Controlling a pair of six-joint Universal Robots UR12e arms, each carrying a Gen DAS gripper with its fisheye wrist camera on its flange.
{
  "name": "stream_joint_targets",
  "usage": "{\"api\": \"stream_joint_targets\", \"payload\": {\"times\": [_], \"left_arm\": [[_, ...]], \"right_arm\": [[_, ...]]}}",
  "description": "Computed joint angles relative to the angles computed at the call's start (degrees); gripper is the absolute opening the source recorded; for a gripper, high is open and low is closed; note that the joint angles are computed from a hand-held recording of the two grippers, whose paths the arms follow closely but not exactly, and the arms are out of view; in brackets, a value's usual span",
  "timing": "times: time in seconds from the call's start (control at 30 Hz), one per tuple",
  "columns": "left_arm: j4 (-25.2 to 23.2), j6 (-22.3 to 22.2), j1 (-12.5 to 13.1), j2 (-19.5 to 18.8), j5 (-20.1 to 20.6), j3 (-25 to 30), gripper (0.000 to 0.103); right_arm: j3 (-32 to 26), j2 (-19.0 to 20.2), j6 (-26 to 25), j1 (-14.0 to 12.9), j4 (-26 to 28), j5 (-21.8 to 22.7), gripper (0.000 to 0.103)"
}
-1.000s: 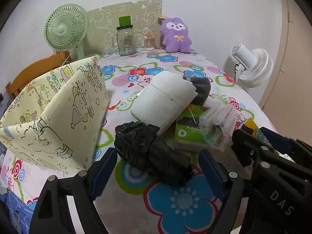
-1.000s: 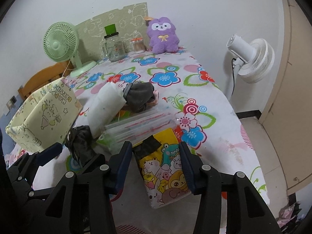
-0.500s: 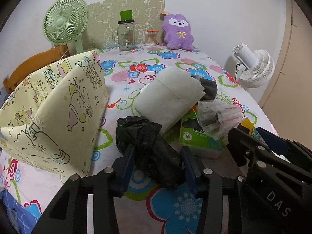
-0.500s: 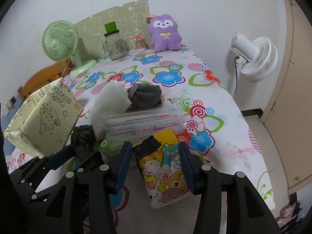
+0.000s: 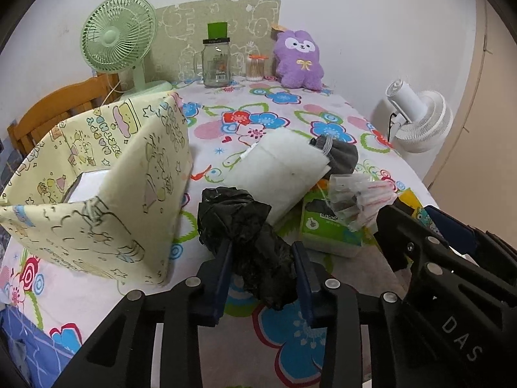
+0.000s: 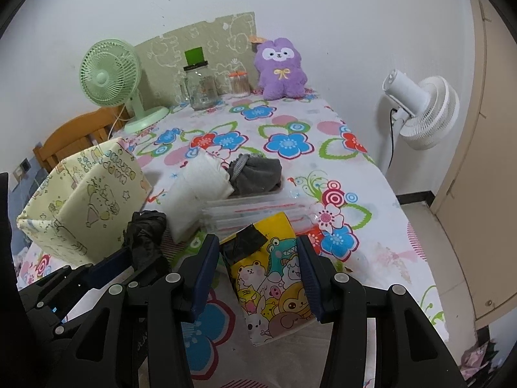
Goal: Organize soft objects
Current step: 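Grasp the black plastic bundle with left tool while right tool grasps yellow cartoon pack, then carry black bundle with left tool while right tool carries yellow pack over the box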
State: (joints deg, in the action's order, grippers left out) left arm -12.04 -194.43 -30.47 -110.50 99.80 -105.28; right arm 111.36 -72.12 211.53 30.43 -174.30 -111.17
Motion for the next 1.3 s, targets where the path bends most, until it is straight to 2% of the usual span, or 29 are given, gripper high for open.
{"api": "stream_joint_targets", "payload": {"times": [0.3, 0.9, 1.3], "left_arm": [[1.63, 0.40, -0.21, 1.40, 1.25, -0.50, 0.035], [3.28, 3.25, 0.01, 3.27, 1.78, 0.77, 0.035], [3.49, 4.85, 1.28, 4.28, 3.12, 0.95, 0.035]], "right_arm": [[-0.21, -0.68, -0.98, 0.87, -1.94, -1.39, 0.052], [-2.45, -2.16, -2.26, 1.65, -1.93, -3.89, 0.052], [-6.29, -0.82, -5.11, 2.44, -0.89, -3.93, 0.052]]}}
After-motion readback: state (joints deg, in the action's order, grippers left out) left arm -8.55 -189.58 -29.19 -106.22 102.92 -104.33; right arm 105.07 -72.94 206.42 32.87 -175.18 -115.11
